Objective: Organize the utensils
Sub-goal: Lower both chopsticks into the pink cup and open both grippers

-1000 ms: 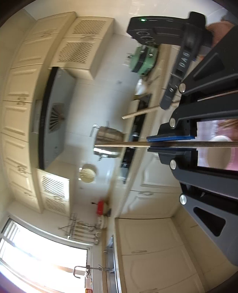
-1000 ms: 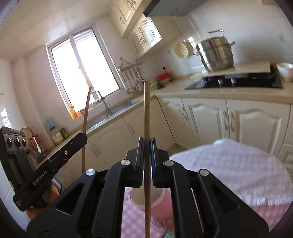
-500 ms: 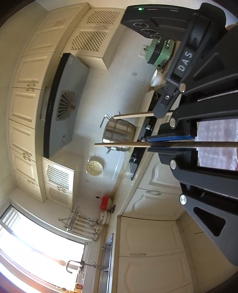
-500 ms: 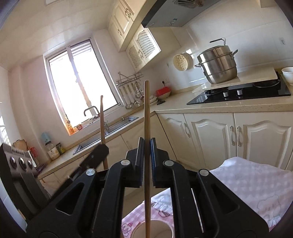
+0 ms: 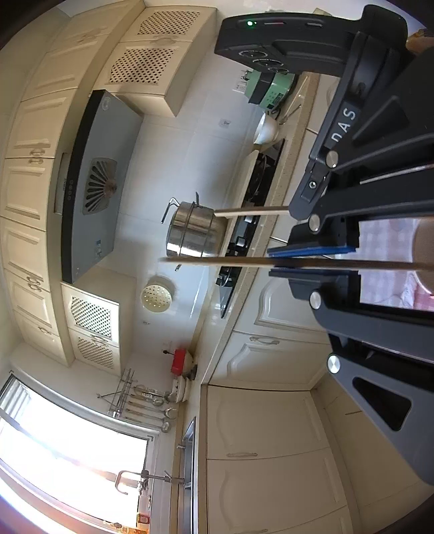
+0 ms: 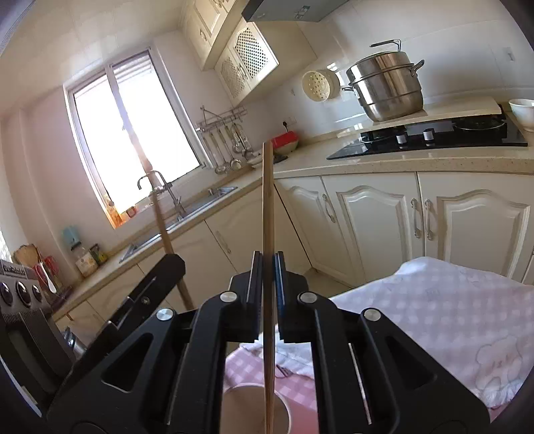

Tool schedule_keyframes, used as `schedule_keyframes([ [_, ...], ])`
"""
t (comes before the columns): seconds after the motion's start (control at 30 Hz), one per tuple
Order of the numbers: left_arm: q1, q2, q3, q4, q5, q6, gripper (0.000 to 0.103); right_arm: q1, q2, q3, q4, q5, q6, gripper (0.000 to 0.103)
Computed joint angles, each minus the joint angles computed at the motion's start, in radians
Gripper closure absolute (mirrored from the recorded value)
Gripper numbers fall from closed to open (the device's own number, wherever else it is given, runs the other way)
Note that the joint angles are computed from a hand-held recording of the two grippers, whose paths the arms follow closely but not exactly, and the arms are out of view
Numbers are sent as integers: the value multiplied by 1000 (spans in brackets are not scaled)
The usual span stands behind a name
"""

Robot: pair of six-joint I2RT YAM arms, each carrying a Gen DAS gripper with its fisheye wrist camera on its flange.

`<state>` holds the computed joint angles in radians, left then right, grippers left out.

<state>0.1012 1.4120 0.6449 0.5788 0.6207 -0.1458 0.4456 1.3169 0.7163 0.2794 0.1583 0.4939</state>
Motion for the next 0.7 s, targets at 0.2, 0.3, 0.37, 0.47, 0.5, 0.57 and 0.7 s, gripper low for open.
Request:
schedule_keyframes([
  [0.2, 62, -94, -41, -54, 47, 12, 29, 10, -91, -46, -88, 21, 49, 28],
  [0.3, 94, -168, -62, -114, 60, 33, 16, 16, -181, -80, -139, 34, 58, 22],
  [0.37, 105, -227, -69, -176, 48, 59, 9, 23, -247, -100, -175, 44, 71, 9],
  [0.47, 119, -320, -79, -283, 17, 105, 4, 36, -313, -100, -247, 61, 81, 6],
  [0.5, 125, -349, -78, -326, 13, 123, 4, 41, -331, -96, -277, 68, 83, 6],
  [0.57, 135, -396, -72, -405, 6, 148, 4, 60, -373, -91, -337, 91, 91, 6],
  [0.7, 162, -498, -70, -540, 9, 189, 4, 103, -452, -78, -461, 153, 95, 6],
])
